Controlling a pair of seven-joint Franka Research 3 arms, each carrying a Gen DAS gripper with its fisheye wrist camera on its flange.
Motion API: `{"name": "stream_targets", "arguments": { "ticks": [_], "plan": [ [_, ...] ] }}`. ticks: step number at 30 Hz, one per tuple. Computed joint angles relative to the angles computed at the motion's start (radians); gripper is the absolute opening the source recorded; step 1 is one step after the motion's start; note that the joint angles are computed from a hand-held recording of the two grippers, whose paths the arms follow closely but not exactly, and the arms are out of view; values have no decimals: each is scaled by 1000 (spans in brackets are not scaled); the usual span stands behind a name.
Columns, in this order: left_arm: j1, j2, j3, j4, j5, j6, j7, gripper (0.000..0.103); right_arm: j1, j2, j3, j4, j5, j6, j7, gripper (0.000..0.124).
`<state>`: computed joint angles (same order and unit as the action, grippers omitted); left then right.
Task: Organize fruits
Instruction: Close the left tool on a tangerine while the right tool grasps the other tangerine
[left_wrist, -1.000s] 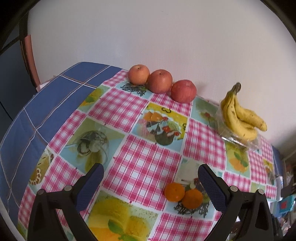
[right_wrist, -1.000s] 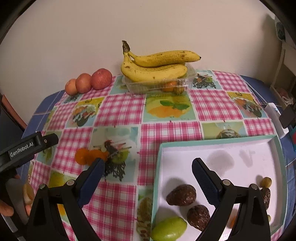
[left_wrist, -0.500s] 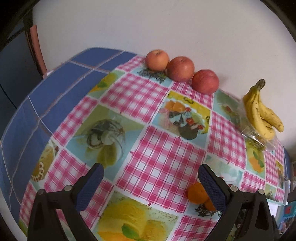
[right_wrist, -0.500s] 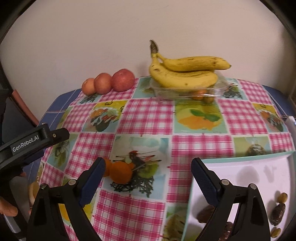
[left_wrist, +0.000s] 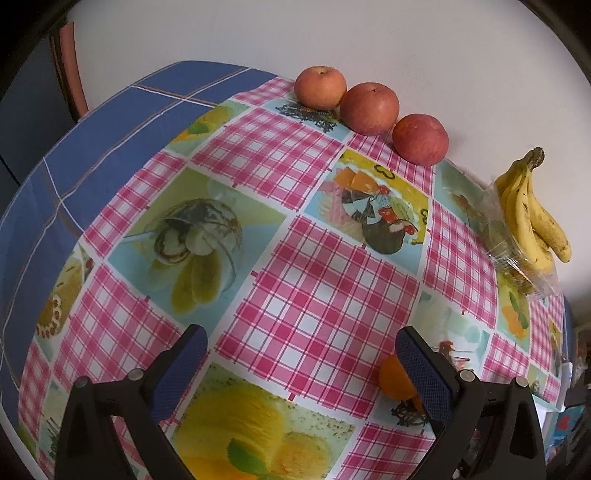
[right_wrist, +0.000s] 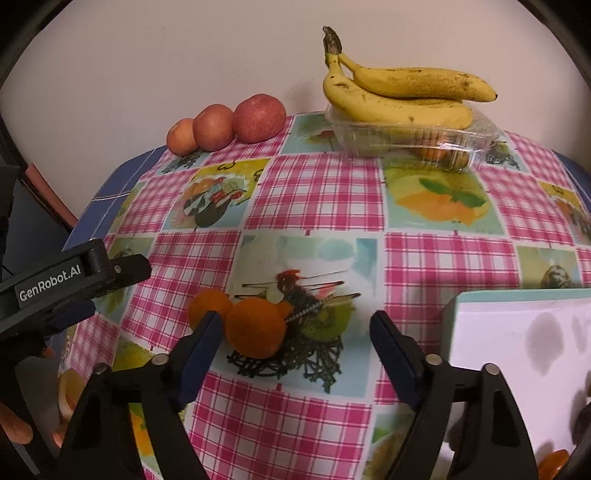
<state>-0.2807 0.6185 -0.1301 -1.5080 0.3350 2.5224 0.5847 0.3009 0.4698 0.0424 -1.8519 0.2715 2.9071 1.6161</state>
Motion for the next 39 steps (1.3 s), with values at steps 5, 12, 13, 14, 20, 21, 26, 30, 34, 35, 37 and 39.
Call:
{"name": "stream_targets", "arguments": {
  "ticks": [5, 12, 13, 14, 20, 21, 26, 30, 34, 35, 37, 39],
  "plan": [
    [9, 3, -13, -3, -21, 21, 17, 103, -18, 24, 34, 23, 29, -11, -39, 65],
    [9, 7, -11, 3, -33, 19, 18, 103, -29, 34, 57, 28, 70, -3, -86, 55],
    [10, 8, -12, 3, -35, 21, 18, 103, -35, 34, 64, 27, 79, -1, -96, 54],
    [10, 7, -12, 2, -37, 22, 18, 103, -43, 35, 73, 27, 90, 2, -109, 51],
    [13, 9, -19, 2, -50, 27, 22, 103, -72, 34, 112, 29, 158, 2, -176, 40],
    [15, 9, -22, 0, -54, 30, 27, 103, -71, 34, 111, 30, 163, 1, -180, 40],
    [22, 15, -36, 4, -75, 46, 57, 103, -63, 28, 96, 25, 183, 0, -180, 39],
    [29, 24, -52, 13, -98, 60, 96, 102, -34, 9, 39, 6, 152, -9, -124, 39],
    [36, 32, -69, 19, -127, 75, 136, 100, -30, -11, 10, -12, 115, -5, -73, 39],
    [38, 36, -74, 23, -135, 77, 149, 96, -37, -18, 13, -20, 115, 1, -71, 39],
    [36, 44, -79, 33, -146, 73, 172, 90, -41, -30, 8, -30, 106, 8, -62, 39],
    [35, 54, -85, 43, -159, 72, 189, 89, -37, -43, -6, -39, 89, 11, -40, 39]
  ]
}}
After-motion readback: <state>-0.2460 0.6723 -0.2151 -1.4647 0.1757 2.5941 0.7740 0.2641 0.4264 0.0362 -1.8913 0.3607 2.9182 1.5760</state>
